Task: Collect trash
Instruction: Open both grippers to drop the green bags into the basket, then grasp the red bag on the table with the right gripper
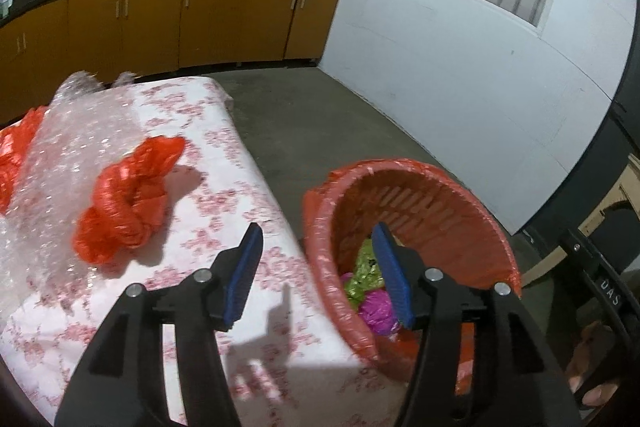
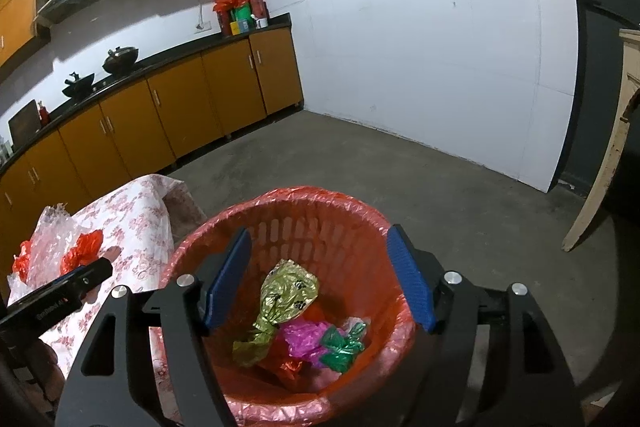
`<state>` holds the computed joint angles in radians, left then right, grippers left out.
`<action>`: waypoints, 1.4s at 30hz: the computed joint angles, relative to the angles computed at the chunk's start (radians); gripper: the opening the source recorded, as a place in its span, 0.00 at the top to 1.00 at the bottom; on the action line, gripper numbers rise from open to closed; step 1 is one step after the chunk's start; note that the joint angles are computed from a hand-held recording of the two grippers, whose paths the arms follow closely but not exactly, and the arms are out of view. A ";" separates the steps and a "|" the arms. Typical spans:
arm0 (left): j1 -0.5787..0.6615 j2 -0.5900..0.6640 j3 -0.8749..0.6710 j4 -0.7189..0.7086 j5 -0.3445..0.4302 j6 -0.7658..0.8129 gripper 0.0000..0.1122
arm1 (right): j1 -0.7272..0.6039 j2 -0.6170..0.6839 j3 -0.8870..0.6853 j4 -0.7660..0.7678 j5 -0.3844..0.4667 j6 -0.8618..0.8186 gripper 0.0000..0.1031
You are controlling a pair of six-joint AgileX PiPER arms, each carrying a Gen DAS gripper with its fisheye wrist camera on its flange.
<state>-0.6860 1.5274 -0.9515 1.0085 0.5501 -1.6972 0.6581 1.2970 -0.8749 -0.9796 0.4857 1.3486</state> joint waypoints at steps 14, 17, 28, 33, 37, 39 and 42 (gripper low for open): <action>0.039 -0.332 0.257 0.029 0.235 -0.035 0.49 | 0.188 0.132 -0.120 0.086 -0.009 -0.077 0.32; 0.037 -0.429 0.320 0.030 0.325 -0.034 0.47 | 0.241 0.193 -0.187 0.109 -0.016 -0.105 0.33; 0.216 -0.762 0.459 -0.037 0.479 0.133 0.43 | 0.397 0.589 -0.668 0.373 0.047 -0.394 0.36; 0.427 -0.863 0.496 -0.113 0.375 0.299 0.41 | 0.419 0.744 -0.867 0.448 0.116 -0.467 0.36; 0.609 -0.907 0.511 -0.212 0.273 0.462 0.41 | 0.417 0.848 -1.024 0.515 0.195 -0.522 0.36; 0.706 -0.913 0.518 -0.267 0.213 0.548 0.41 | 0.415 0.880 -1.074 0.541 0.217 -0.538 0.36; 0.859 -0.919 0.529 -0.387 0.120 0.712 0.41 | 0.419 0.919 -1.128 0.556 0.252 -0.565 0.36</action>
